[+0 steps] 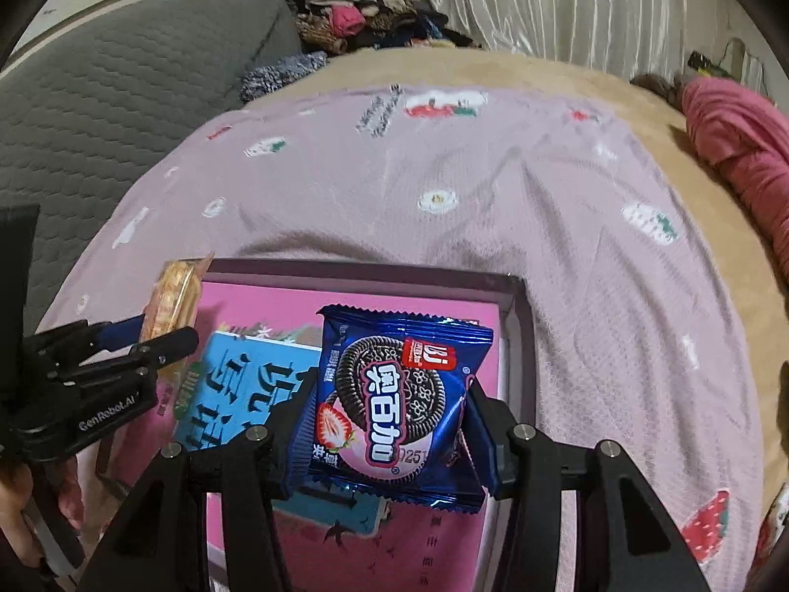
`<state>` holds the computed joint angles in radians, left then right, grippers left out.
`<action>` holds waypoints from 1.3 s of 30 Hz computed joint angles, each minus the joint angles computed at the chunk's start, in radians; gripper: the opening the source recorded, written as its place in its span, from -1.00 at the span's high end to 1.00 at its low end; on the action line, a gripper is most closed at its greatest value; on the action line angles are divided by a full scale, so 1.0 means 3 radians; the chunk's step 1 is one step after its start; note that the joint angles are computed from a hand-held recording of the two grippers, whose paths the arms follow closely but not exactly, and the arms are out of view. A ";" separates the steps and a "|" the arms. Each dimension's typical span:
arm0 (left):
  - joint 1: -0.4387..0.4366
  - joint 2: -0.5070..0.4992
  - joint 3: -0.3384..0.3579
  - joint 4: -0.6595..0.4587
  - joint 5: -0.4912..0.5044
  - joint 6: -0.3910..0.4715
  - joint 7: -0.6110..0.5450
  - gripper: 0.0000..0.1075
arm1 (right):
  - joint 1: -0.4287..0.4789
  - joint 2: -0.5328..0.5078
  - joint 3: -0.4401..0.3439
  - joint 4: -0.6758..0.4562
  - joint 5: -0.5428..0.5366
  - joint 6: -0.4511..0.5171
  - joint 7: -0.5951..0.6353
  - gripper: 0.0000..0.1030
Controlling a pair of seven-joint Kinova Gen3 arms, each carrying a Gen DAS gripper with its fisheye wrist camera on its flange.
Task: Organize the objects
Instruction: 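Carry the cake with the left tool while the right tool carries the cookie packet into the tray, then open both tools to release the cake and packet onto the book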
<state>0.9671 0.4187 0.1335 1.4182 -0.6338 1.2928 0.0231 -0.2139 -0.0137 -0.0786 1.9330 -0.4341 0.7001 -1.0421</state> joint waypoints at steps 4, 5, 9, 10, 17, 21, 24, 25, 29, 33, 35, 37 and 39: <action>-0.0191 0.0035 0.0015 0.0070 0.0232 -0.0200 -0.0131 0.20 | -0.0060 0.0139 -0.0060 -0.0080 0.0282 -0.0057 -0.0255 -0.02; -0.0205 0.0036 0.0000 0.0095 0.0249 -0.0243 -0.0123 0.20 | -0.0086 0.0176 -0.0078 -0.0110 0.0397 -0.0056 -0.0363 -0.02; -0.0236 0.0059 -0.0033 0.0094 0.0279 -0.0269 -0.0173 0.21 | -0.0141 0.0273 -0.0112 -0.0153 0.0631 -0.0094 -0.0625 -0.02; -0.0241 0.0071 -0.0036 0.0074 0.0278 -0.0263 -0.0204 0.21 | -0.0157 0.0304 -0.0113 -0.0171 0.0699 -0.0088 -0.0708 -0.02; -0.0264 0.0105 -0.0076 0.0020 0.0312 -0.0236 -0.0320 0.22 | -0.0195 0.0445 -0.0122 -0.0189 0.0948 -0.0198 -0.0994 -0.03; -0.0247 0.0092 -0.0077 0.0031 0.0297 -0.0235 -0.0333 0.22 | -0.0202 0.0495 -0.0133 -0.0203 0.1020 -0.0202 -0.1043 -0.04; -0.0220 0.0074 -0.0082 0.0052 0.0264 -0.0239 -0.0306 0.22 | -0.0197 0.0497 -0.0143 -0.0233 0.1042 -0.0188 -0.1049 -0.04; -0.0226 0.0068 -0.0078 0.0049 0.0270 -0.0231 -0.0309 0.22 | -0.0167 0.0502 -0.0147 -0.0251 0.0979 -0.0163 -0.1016 -0.05; -0.0232 0.0007 -0.0069 0.0095 0.0263 -0.0264 -0.0255 -0.07 | -0.0071 0.0482 -0.0151 -0.0303 0.0775 -0.0048 -0.0877 -0.10; -0.0184 -0.0037 -0.0040 0.0089 0.0226 -0.0182 -0.0188 -0.34 | -0.0043 0.0379 -0.0123 -0.0309 0.0751 -0.0030 -0.0836 -0.30; -0.0137 -0.0053 -0.0025 0.0065 0.0199 -0.0103 -0.0133 -0.43 | 0.0005 0.0329 -0.0102 -0.0323 0.0650 0.0015 -0.0776 -0.32; -0.0102 -0.0059 -0.0003 0.0028 0.0173 -0.0007 -0.0128 -0.48 | 0.0047 0.0260 -0.0076 -0.0330 0.0561 0.0081 -0.0728 -0.35; -0.0025 -0.0044 0.0015 -0.0051 0.0125 0.0171 -0.0106 -0.50 | 0.0080 0.0198 -0.0053 -0.0335 0.0463 0.0164 -0.0648 -0.40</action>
<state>0.9595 0.4054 0.1378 1.4029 -0.5963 1.3441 -0.0086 -0.1898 0.0456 -0.0945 1.8325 -0.2951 0.7493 -1.2366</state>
